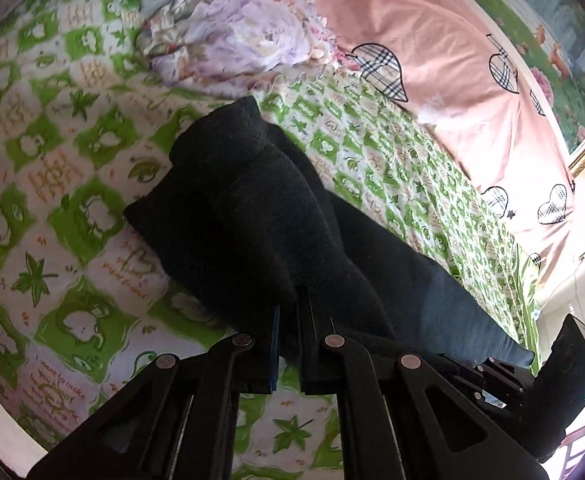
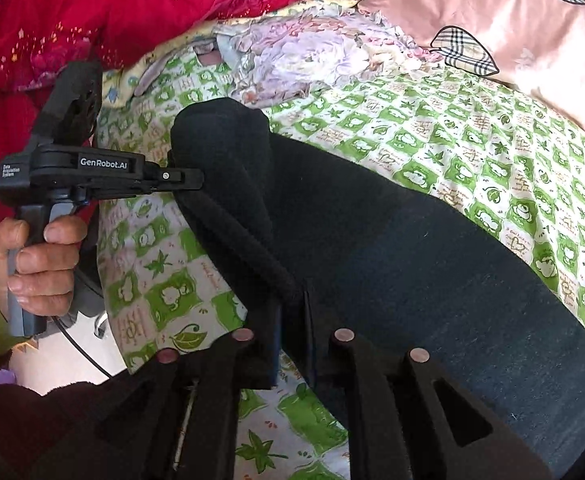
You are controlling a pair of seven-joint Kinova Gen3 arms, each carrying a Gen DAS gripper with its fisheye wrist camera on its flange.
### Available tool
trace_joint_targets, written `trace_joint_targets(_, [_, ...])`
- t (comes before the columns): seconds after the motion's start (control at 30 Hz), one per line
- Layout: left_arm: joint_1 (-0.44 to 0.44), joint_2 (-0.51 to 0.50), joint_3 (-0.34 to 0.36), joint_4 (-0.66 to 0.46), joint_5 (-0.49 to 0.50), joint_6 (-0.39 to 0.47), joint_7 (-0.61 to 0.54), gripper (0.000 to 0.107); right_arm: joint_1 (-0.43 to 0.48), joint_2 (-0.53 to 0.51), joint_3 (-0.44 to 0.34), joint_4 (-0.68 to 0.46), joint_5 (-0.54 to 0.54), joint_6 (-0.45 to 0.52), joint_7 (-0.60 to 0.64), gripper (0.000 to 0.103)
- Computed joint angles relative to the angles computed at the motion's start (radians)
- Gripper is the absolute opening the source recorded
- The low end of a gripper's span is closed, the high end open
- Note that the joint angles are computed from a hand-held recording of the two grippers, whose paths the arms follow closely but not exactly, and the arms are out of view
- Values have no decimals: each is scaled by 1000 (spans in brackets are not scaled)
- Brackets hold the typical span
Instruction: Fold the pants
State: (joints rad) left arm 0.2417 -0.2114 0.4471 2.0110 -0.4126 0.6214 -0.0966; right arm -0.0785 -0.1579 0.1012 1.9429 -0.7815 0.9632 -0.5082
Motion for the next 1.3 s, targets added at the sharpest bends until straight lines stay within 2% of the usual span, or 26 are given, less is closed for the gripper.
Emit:
trace_joint_targets(0.1, [4,-8,-3,1,8,15,-15,10,3,0,4,-3,7,16,-5,16])
trace_joint_targets(0.17, [2,-9,12,-13,-1,58,-11,16,7,-3,4,-4,14,24,-11,27])
trace_joint_targets(0.23, [10,-14,8,-23,6,89,-18,16,12,-12,11,-2,15,35,-15,36])
trace_joint_targets(0.27, [16,-18,0,-26,17,100,-26,19,14,-13,19,-5,11,47,-15,38])
trace_joint_targets(0.33, [18,-32,-3,-27,32,117,-29,25,23,-13,38,-13,-3,83,-6,38])
trace_joint_targets(0.4, [14,-44,-2,-30,45,140,-26,36,36,-12,51,-21,-18,106,2,38])
trace_joint_targets(0.43, [9,-45,1,-35,52,159,-22,46,43,-10,56,-28,-24,115,2,38])
trace_joint_targets(0.47, [6,-48,-4,-36,62,170,-20,50,54,-3,56,-45,-17,132,-10,38])
trace_joint_targets(0.53, [9,-66,-34,-22,101,161,-37,55,71,12,70,-67,-38,143,-14,38])
trace_joint_targets(0.67, [-13,-113,-97,29,201,93,-70,72,110,63,60,-128,-52,126,-71,38])
trace_joint_targets(0.8, [-52,-109,-105,19,250,101,-117,72,147,151,36,-220,-64,126,-141,38])
trace_joint_targets(0.97, [-80,-79,-107,-13,262,121,-165,72,170,278,-35,-360,6,125,-269,38])
trace_joint_targets(1.07, [-85,-55,-106,-28,249,133,-174,72,179,361,-80,-453,47,186,-317,38])
trace_joint_targets(1.17, [-77,-40,-127,-28,258,125,-189,72,174,410,-117,-507,107,214,-362,38])
trace_joint_targets(1.3, [-71,-27,-141,-24,260,115,-205,72,170,484,-158,-580,176,309,-410,38])
